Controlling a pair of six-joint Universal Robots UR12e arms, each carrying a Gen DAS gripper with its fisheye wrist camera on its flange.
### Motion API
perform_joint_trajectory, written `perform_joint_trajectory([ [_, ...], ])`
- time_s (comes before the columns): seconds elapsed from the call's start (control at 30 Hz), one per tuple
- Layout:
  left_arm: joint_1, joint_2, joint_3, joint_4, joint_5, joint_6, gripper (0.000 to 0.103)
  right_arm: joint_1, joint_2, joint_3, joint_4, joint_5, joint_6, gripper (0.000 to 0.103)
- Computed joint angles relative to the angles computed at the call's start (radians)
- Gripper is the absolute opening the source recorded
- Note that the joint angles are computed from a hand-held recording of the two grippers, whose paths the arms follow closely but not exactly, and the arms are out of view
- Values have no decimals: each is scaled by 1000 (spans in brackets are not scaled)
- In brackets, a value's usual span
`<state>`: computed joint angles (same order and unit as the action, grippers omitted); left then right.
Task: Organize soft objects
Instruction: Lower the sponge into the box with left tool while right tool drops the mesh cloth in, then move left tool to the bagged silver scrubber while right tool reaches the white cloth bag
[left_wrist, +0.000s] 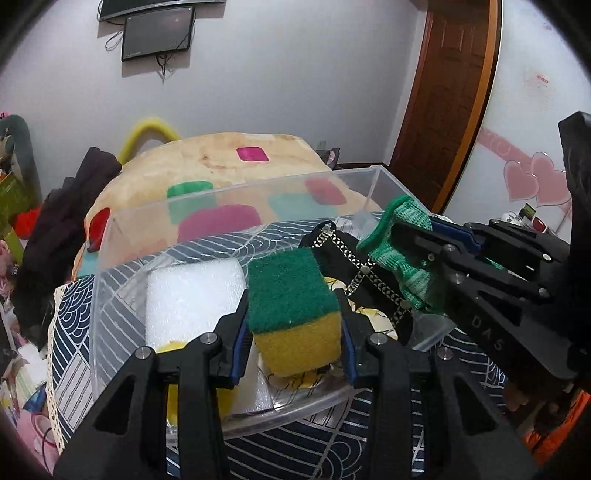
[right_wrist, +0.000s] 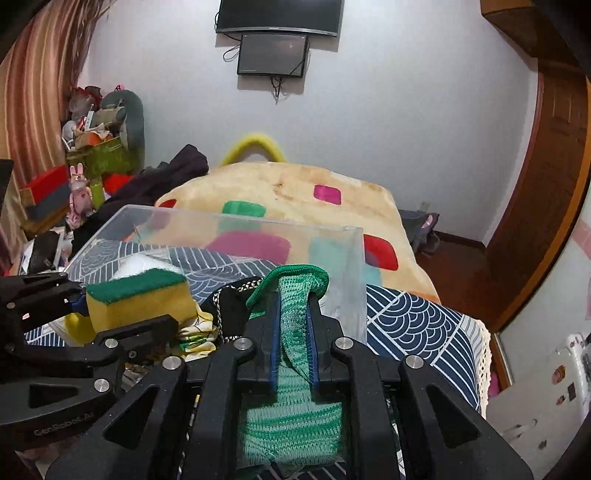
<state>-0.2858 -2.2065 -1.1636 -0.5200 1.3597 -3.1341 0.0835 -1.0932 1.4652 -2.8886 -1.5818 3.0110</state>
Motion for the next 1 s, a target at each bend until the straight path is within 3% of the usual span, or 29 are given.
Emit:
perform_joint_trajectory([
  [0.17, 1, 12, -13, 15, -3, 0, 53, -4, -17, 9, 8, 31, 0, 39],
  [0.43, 6, 75, -90, 121, 4, 7, 66, -10, -52, 42, -27, 58, 14, 44],
  [0.57, 12, 108, -134, 169, 22, -23, 92, -10, -81, 79, -93, 71, 21, 59],
  [0.67, 21, 138, -179, 201, 24, -50, 96, -7, -99, 108, -143, 77, 34, 83],
  [0.83, 32, 186, -269, 251, 62, -89, 101, -6, -127, 157, -181, 118, 53, 85],
  [1.0, 41, 217, -338, 238, 88, -95, 101, -2, -134, 191, -139, 169, 74, 85],
])
